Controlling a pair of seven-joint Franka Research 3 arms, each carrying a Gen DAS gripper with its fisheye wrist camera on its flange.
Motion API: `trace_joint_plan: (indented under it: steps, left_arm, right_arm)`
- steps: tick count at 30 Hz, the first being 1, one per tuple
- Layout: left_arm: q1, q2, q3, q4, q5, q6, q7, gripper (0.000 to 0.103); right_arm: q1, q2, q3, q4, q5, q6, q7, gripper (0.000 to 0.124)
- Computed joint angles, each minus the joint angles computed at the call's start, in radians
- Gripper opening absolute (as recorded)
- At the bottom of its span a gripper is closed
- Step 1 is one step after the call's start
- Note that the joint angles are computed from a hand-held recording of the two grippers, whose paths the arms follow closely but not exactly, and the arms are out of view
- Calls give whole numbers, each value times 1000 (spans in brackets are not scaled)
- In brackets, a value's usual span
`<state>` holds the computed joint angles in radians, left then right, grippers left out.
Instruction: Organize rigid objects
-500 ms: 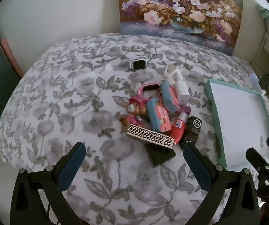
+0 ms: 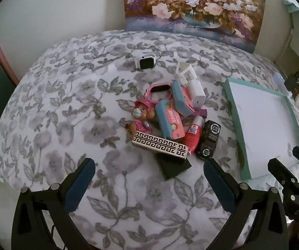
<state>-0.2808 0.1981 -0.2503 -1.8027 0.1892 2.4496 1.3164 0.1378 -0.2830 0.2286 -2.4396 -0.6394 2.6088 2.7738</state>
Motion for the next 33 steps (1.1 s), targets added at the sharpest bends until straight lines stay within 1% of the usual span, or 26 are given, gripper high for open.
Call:
trace_joint_plan:
  steps: [6,25,33]
  left_arm:
    - [5,2,-3,-2,-19,2,16,103]
    - [3,-2,-2,-15,-15,8,9,103]
    - [5,5,-2,-9,-22,-2,17,103]
  right_arm:
    - [6,3,-6,6,19,-8,-19,103]
    - [5,4,-7,11,26,-10,-28,103]
    - [4,2,-7,10,28,-9,-30,103]
